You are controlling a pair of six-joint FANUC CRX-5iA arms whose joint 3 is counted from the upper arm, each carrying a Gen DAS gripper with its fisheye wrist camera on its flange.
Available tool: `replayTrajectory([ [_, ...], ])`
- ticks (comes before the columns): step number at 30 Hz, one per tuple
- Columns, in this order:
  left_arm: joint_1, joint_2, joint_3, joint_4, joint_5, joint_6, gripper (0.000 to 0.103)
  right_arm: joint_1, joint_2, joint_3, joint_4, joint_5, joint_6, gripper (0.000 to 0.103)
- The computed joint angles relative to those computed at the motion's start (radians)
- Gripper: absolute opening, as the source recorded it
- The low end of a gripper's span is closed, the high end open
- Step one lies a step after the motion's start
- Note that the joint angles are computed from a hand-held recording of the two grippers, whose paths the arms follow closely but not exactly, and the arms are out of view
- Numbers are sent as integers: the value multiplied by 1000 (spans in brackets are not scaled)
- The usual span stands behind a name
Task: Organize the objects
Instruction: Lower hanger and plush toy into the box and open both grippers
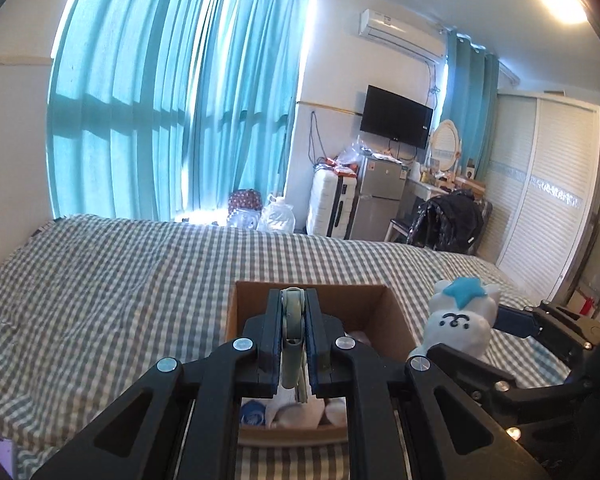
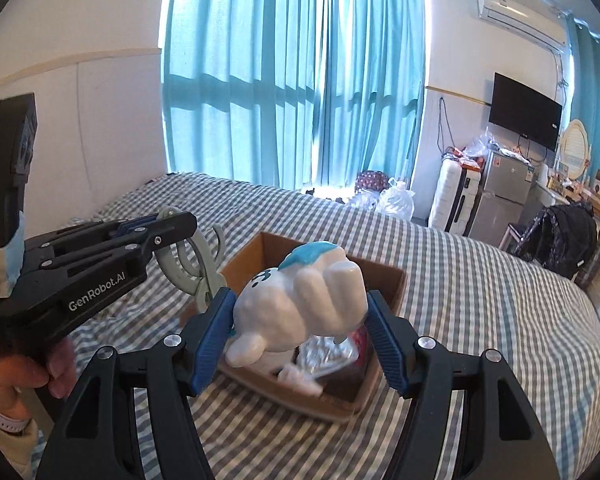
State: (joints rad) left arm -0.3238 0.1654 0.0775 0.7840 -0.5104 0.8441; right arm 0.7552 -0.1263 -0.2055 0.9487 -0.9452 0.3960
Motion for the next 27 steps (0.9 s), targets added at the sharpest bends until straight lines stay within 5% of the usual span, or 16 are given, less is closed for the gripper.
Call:
replayTrajectory([
  [18, -29, 204, 221, -280, -78, 200, 10, -170, 142, 37, -197, 148, 177, 66],
  [21, -29, 216, 253, -341, -107, 249, 13, -170, 145, 38, -190, 124, 153, 77],
  [23, -29, 215, 262, -374, -117, 274, 26, -170, 136, 32, -178, 114, 123, 83],
  [25, -30, 207, 272, -415, -127, 322, 68, -168, 124, 28, -168, 107, 97, 85],
  [27, -28, 185, 246, -406, -100, 331, 73, -161, 117, 31, -154, 80, 70, 88],
])
